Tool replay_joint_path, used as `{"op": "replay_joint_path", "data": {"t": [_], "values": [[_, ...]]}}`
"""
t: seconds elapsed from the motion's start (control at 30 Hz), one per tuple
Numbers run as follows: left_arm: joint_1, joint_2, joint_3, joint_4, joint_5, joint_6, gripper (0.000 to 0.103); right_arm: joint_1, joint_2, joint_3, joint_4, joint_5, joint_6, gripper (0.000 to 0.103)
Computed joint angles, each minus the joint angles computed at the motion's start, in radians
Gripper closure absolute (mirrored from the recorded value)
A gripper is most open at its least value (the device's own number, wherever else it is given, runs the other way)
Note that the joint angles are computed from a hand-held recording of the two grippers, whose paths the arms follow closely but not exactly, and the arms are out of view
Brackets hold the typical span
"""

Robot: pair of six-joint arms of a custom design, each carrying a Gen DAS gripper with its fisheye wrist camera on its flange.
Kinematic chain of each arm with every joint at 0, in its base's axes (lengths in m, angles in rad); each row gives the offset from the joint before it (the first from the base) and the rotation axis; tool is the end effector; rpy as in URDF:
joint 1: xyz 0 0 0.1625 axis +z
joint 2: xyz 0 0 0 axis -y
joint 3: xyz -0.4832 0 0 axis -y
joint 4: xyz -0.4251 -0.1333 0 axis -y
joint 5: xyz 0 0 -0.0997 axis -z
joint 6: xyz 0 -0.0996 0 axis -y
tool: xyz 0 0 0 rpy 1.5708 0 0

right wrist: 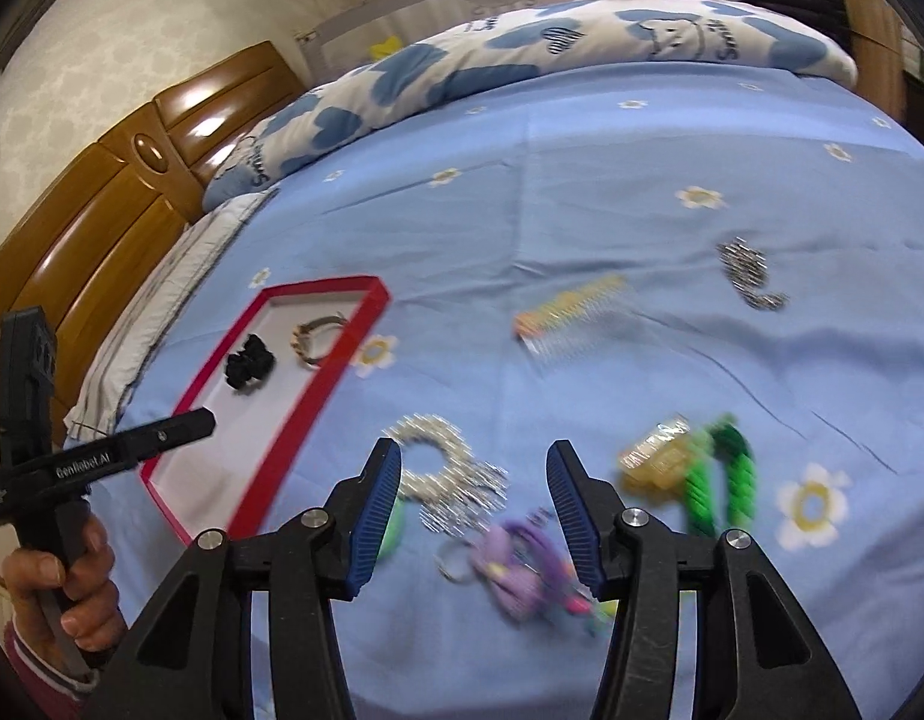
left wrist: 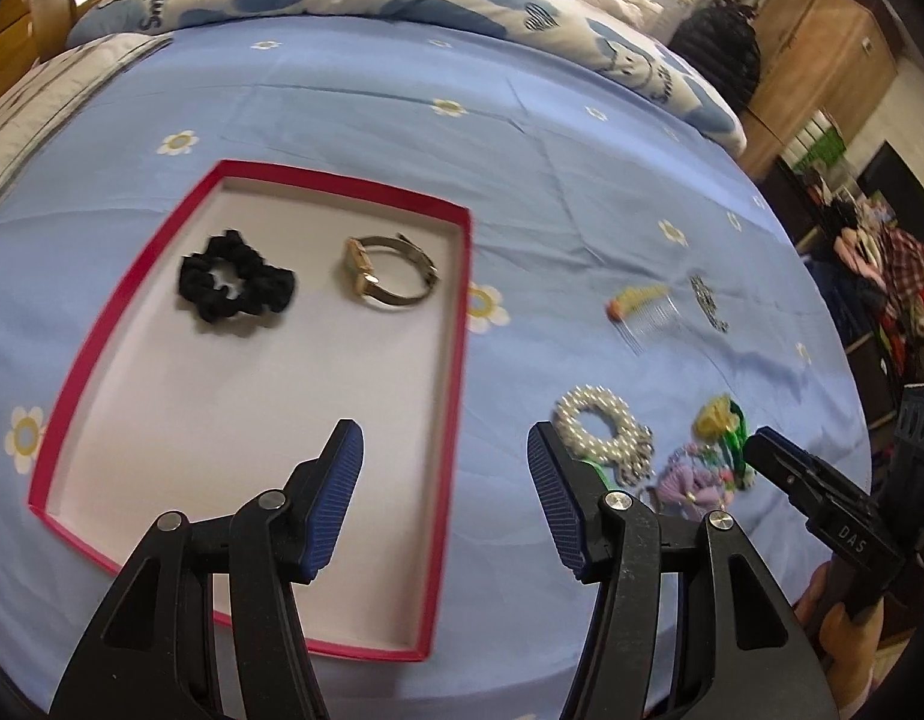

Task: Organize jewelry
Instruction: 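Grasp the pearl bracelet with the left tool while the right tool grasps the green braided keychain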

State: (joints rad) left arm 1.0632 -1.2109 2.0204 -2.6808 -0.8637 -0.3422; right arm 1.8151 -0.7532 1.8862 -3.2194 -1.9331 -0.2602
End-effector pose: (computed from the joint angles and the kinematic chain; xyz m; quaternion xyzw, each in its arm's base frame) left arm -0.1094 -0.6041 0.2642 0.0250 0.9287 -0.2691 0.2540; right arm 0.2560 -0.6219 0.0761 0.1929 -0.9325 0.2494 0.1762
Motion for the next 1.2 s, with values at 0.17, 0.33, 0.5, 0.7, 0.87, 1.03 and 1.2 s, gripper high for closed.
{"op": "replay_joint_path", "data": {"t": [0.17, 0.33, 0.5, 0.7, 0.87, 1.03, 1.2], "values": [[-0.011, 0.025, -0.003, 0.014, -0.012, 0.007, 0.047, -0.027, -0.038, 0.064, -0.046, -0.018, 0.024, 0.050], [-0.017, 0.055, -0.018, 0.037, -0.019, 0.021, 0.047, -0.045, -0.054, 0.083, -0.060, -0.028, 0.038, 0.050], [-0.020, 0.092, -0.049, 0.068, -0.019, 0.050, 0.047, -0.052, -0.054, 0.073, -0.064, -0.023, 0.033, 0.050], [-0.011, 0.142, -0.099, 0.089, -0.019, 0.088, 0.047, -0.056, -0.046, 0.051, -0.075, -0.053, -0.001, 0.050], [0.007, 0.188, -0.145, 0.116, -0.021, 0.105, 0.047, -0.072, -0.049, 0.043, -0.067, -0.107, -0.016, 0.050], [0.022, 0.229, -0.178, 0.142, -0.025, 0.112, 0.047, -0.102, -0.041, 0.015, 0.025, -0.102, 0.018, 0.050], [0.019, 0.265, -0.187, 0.142, 0.000, 0.138, 0.053, -0.109, -0.032, 0.025, 0.001, -0.094, -0.004, 0.052]]}}
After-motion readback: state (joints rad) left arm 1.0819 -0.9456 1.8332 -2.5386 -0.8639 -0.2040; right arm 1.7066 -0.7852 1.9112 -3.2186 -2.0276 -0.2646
